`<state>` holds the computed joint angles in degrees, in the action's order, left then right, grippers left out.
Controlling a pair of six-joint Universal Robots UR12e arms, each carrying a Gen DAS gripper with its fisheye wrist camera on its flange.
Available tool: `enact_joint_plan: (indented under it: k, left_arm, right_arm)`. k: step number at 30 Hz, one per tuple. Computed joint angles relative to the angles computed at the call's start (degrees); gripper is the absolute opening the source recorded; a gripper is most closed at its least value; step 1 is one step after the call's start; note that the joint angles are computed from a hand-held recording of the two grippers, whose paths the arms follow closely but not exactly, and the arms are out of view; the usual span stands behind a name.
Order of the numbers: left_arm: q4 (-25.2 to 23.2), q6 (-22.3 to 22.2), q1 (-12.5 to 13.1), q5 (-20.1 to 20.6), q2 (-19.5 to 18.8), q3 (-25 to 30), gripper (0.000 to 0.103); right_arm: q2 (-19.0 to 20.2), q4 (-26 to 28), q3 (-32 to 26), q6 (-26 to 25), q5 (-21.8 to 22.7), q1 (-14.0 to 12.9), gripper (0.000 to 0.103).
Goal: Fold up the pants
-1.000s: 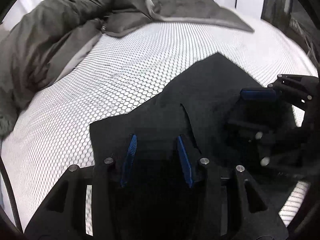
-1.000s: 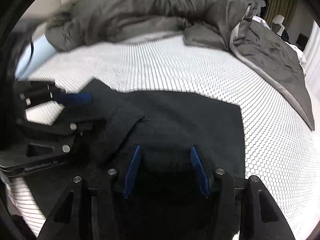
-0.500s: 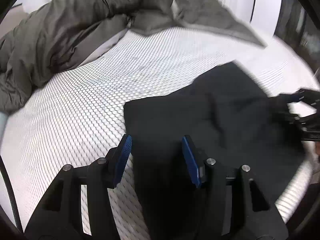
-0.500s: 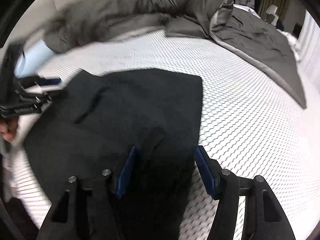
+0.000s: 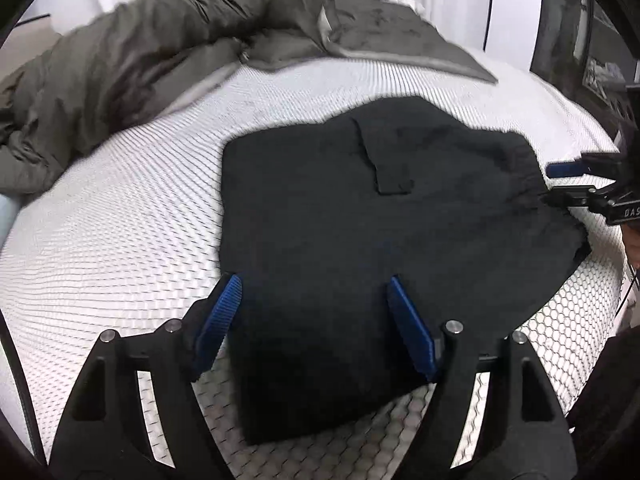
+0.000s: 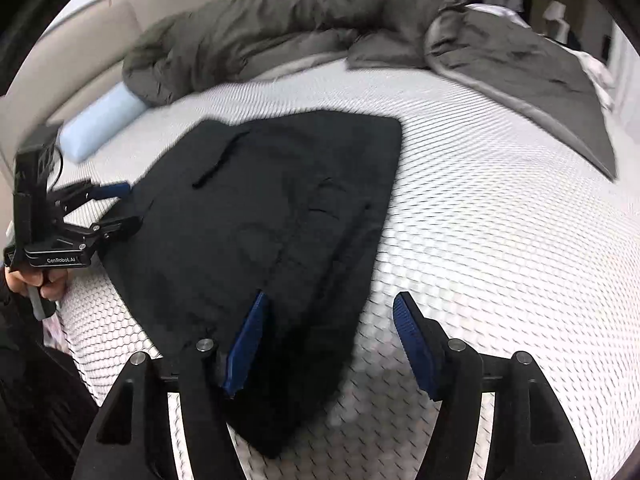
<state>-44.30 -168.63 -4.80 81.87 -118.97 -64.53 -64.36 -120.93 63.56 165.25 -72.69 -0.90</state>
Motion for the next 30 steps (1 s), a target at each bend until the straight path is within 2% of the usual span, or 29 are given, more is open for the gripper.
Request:
enact_joint_plan:
  k: [2, 4, 6, 8, 11, 13, 14, 15, 16, 18, 19, 20, 21, 22, 24, 27, 28, 30]
  left_arm:
    - [1.80, -1.83, 0.52, -0.95, 0.73, -1.25, 0.074]
    - [1.79, -3.72, 1.09, -3.21, 1.08, -1.78, 0.074]
    - [1.45, -4.56, 1.26, -3.60, 0.75, -1.40, 0.074]
    - [0.72, -5.05, 1.17, -3.29, 0.36, -1.02, 0.074]
    - [-0.70, -4.03, 0.81, -2.33, -0.51, -0.15, 0.074]
    - [-0.61, -4.10, 0.80, -2.43, -0.66, -0.18, 0.074]
    - [-0.40, -4.32, 0.89, -2.82, -0.63, -0.29, 0.074]
    - [-0.15, -4.50, 0.96, -3.08, -0.52, -0.47, 0.074]
    - [0.17, -4.63, 1.06, -3.35, -0.29, -0.75, 0.074]
    - [0.47, -4.72, 1.16, -3.47, -0.05, -1.10, 0.074]
    - [1.43, -5.08, 1.22, -3.59, 0.00, -1.47, 0.074]
    - [1.49, -5.08, 1.19, -3.15, 0.00, -1.51, 0.074]
    - [1.79, -4.91, 1.14, -2.58, 0.18, -1.74, 0.074]
    - [2.28, -4.61, 1.12, -2.46, 0.37, -2.00, 0.074]
    - [4.80, -4.13, 1.06, -2.53, 1.20, -3.19, 0.074]
    - [8.81, -3.30, 0.87, -5.18, 2.08, -4.69, 0.074]
    - [9.33, -2.60, 0.66, -6.44, 2.14, -4.86, 0.074]
    - [8.44, -0.31, -0.13, -7.62, 1.74, -4.46, 0.074]
  right_arm:
    - [-1.35, -0.80, 1.95, 2.67, 4.50, -1.27, 0.066]
    - [-1.99, -1.02, 3.08, 3.26, 9.27, -2.12, 0.066]
    - [-1.91, -0.35, 3.34, 4.18, 14.16, -2.61, 0.061]
    - [-1.43, 1.98, 2.71, 4.88, 15.00, -2.36, 0.060]
    - [1.30, 6.25, -0.63, 7.69, 12.62, -1.15, 0.060]
    - [1.65, 4.91, -0.49, 9.87, 13.44, -1.10, 0.042]
    - [1.57, 4.32, -0.55, 9.57, 13.76, -1.01, 0.029]
    - [1.10, 2.27, -0.02, 9.40, 13.08, -0.72, 0.020]
    - [0.38, -0.06, 0.64, 8.57, 12.72, -0.40, 0.020]
    - [-0.19, -2.42, 1.19, 8.21, 11.77, -0.09, 0.020]
    - [0.01, -2.03, 0.64, 7.59, 8.96, 0.40, 0.022]
    - [0.31, -0.79, 0.19, 6.21, 4.84, 1.04, 0.032]
    - [0.80, 1.36, -0.51, 5.54, 3.12, 1.29, 0.039]
    - [0.83, 1.74, -0.39, 6.38, 2.50, 1.35, 0.040]
    - [-0.18, -1.31, 0.94, 7.05, 2.16, 1.45, 0.043]
    - [-2.24, -10.89, 4.19, 5.95, -1.09, 2.74, 0.044]
    - [-2.73, -13.21, 5.05, 6.13, -0.03, 3.13, 0.044]
    - [-2.77, -14.22, 5.16, 4.77, 3.20, 3.61, 0.044]
